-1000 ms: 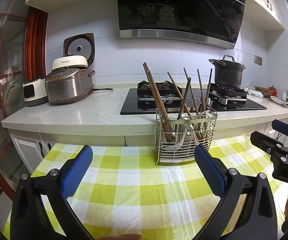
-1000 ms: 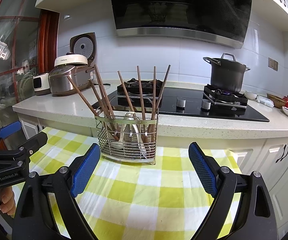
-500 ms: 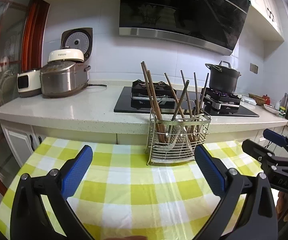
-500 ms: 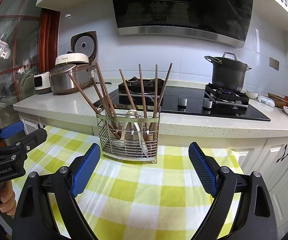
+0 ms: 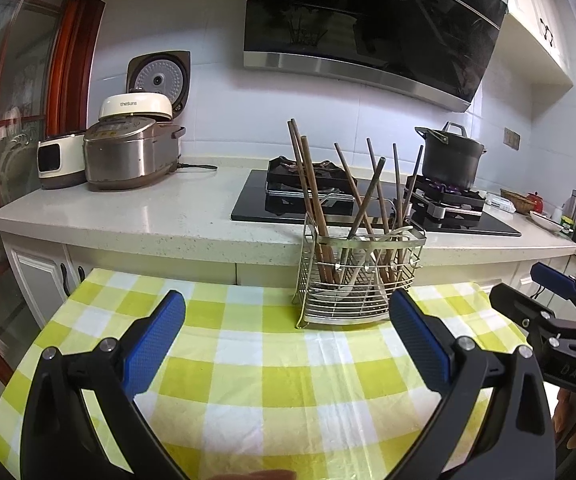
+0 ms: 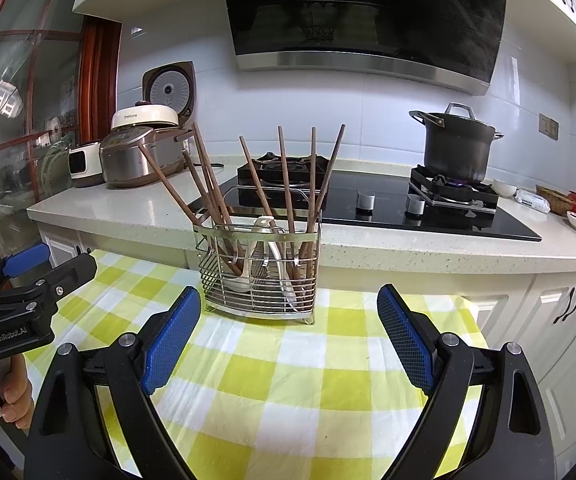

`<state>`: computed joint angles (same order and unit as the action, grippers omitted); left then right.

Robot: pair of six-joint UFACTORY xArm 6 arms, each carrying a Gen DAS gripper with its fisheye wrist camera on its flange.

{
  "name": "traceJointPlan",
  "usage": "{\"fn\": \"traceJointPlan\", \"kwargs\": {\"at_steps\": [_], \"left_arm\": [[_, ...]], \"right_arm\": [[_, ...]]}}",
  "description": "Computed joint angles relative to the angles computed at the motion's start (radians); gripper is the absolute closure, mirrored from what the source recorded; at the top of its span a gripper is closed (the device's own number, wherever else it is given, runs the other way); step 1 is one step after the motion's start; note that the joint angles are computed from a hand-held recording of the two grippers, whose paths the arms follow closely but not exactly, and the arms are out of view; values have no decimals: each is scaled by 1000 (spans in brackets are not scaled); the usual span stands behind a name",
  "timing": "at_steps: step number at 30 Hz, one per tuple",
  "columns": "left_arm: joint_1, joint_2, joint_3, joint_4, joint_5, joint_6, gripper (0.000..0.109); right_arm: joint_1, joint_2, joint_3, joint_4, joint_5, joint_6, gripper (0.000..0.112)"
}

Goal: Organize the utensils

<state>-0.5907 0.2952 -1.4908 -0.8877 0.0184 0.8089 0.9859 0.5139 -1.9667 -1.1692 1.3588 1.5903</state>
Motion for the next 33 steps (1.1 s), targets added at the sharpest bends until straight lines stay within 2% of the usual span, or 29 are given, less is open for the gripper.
{"fn": "traceJointPlan", "kwargs": {"at_steps": [6,13,16,25,33], "left_arm": [[-6,-1,1,-38,-10,27,10],[-7,1,13,21,-46,-33,10],[-12,-1,19,12,-72,-17,10],[-10,-11,48,121,-94,-103,10],[-18,-19,55,107,-98,-76,10]], "right_arm": [[2,-1,2,-2,1,5,28],[5,-7,10,-7,-1,10,28],[5,-8,11,-7,-1,11,28],[10,-20,20,-12,2,10,28],[15,-23,21,-16,5,7,28]]}}
